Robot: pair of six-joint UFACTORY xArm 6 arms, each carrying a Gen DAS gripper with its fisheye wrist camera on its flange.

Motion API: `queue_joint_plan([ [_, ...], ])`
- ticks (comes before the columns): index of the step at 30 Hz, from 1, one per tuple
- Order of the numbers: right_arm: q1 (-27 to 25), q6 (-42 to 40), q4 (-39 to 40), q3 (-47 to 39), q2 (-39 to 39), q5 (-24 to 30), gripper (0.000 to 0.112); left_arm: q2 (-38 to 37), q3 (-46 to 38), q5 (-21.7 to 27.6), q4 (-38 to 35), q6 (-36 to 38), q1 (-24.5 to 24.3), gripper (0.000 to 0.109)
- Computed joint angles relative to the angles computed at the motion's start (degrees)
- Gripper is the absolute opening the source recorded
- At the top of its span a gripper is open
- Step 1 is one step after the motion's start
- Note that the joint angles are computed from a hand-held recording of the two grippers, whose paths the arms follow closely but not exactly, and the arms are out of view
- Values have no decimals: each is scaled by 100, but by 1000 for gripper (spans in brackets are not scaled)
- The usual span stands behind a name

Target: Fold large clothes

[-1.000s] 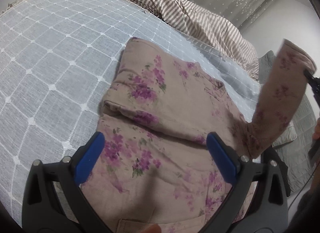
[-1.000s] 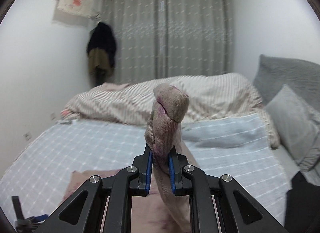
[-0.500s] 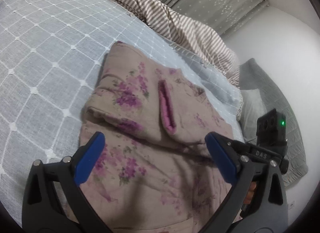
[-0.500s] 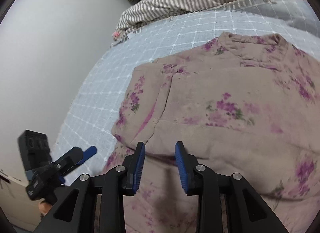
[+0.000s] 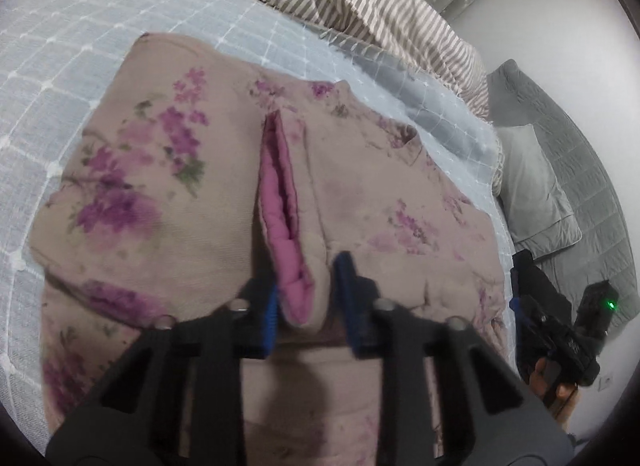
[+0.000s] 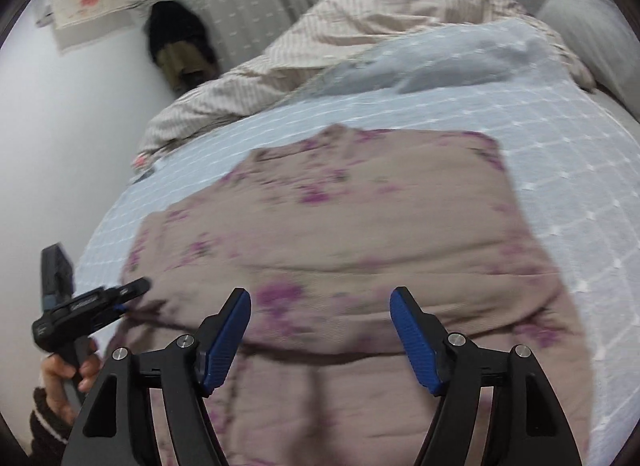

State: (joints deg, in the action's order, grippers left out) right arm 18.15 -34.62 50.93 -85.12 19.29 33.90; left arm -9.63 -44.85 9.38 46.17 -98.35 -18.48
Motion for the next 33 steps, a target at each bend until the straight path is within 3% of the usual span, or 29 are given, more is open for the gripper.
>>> queue_joint_plan([
  [2, -166, 294, -224, -261, 261, -187, 73, -166, -98, 230, 986, -784, -54, 18],
  [3, -234, 422, -318, -329, 315, -247, 73, -306, -169, 617, 1251, -922, -186, 17],
  [5, -352, 677, -465, -519, 499, -362, 73, -390, -309, 1364, 1064, -521, -418, 17],
  [6, -406, 815, -522, -638, 609, -400, 73, -307, -465, 1893, 683, 24, -569, 19],
  [9, -491, 992, -667, -824, 846, -456, 73, 0, -683, 2541, -348, 1116, -662, 27],
  [11, -488, 1232, -1034, -843, 912, -488, 73, -159, -576, 2622, -41, 764, -721, 29],
  [14, -434, 1134, -1080, -660, 833, -642, 73, -355, -681, 3447, 955, 207, -1079, 31],
  [16, -352, 1201, -1414, -499, 805, -871, 73, -232, -785, 3502, 793, 634, -1044, 45],
  [18, -286, 1548, -2221, -471, 863, -855, 73, -96, -805, 3392, -21, 1300, -899, 45],
  [20, -245, 1551, -2491, -236, 698, -952, 73, -252, -605, 3146, -321, 1369, -896, 46],
  [22, -283, 938, -1823, 22, 397, -804, 73, -464, -499, 3276, -448, 1339, -1082, 72],
  [24, -391, 366, -1144, 232, 105, -444, 73, -851, -345, 3655, -538, 1210, -1383, 83],
  [28, -658, -238, -617, 942, -705, -27, 80, -1288, -233, 4257, -1202, 1247, -1920, 93],
  [31, -952, -703, -181, 1628, -1439, 296, 84, -1583, -123, 4967, -1902, 1128, -2429, 93],
  [33, -1198, -877, -18, 2095, -1906, 519, 85, -1724, 13, 5180, -2027, 809, -2749, 93],
])
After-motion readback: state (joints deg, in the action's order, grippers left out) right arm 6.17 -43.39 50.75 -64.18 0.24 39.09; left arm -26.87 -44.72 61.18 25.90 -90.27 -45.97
